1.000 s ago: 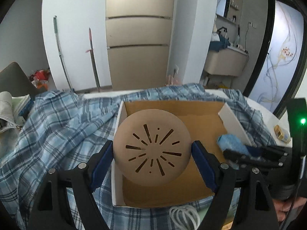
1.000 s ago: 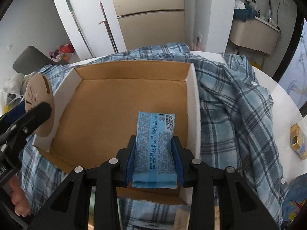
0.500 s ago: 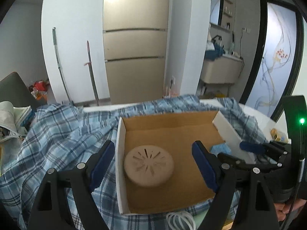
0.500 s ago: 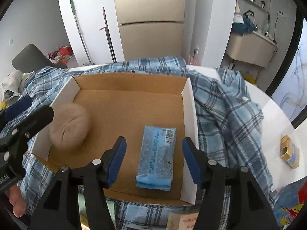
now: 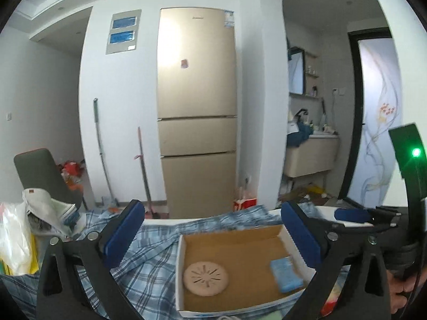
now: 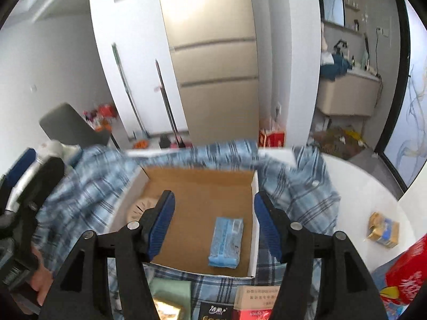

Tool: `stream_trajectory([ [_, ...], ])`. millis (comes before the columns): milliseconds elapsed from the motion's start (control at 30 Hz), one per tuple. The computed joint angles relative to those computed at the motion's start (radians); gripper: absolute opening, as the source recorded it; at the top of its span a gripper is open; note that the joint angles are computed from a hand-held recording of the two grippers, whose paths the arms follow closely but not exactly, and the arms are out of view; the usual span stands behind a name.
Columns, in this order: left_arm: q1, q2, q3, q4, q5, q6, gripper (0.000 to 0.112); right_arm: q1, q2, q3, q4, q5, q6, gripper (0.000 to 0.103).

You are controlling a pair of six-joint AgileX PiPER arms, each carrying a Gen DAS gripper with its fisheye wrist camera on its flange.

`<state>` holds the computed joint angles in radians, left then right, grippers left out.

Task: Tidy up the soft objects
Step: 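Grasp the red-and-cream cigarette pack with the right gripper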

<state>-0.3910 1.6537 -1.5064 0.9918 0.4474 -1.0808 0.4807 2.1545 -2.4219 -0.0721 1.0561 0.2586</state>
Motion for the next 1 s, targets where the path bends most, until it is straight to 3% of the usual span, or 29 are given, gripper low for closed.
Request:
stream_trajectory([
  [133,-0.022,-0.075,0.022,-0.090,-0.002,0.063,0.103,0.001,-0.146,0.149,-0.025,-0.081,0.001,0.061],
  [267,-0.082,-0.173,0.144,0.079,0.042,-0.108,0.103,0.010,-0.321,0.410,-0.076,-0.199,0.033,0.061],
  [367,-0.116,-0.231,0.221,0.063,0.057,-0.106,0.103,0.019,-0.432,0.615,-0.153,-0.296,0.129,0.061],
  [467,-0.222,-0.279,0.327,0.219,0.169,-0.211,0.103,0.019,-0.493,0.747,-0.209,-0.330,0.204,0.061],
  [600,-0.280,-0.289,0.433,0.359,0.255,-0.396,0.103,-0.024,-0.538,0.887,-0.107,-0.389,0.146,0.061],
  [700,-0.229,-0.269,0.471,0.335,0.178,-0.423,0.103,-0.052,-0.535,0.964,-0.067,-0.446,0.127,0.061],
  [867,-0.156,-0.223,0.527,0.309,0.036,-0.443,0.103,-0.095,-0.460,0.948,-0.022,-0.393,0.097,0.061],
  [1000,-0.168,-0.209,0.526,0.330,0.040,-0.467,0.103,-0.135,-0.429,0.951,0.113,-0.382,-0.014,0.061],
])
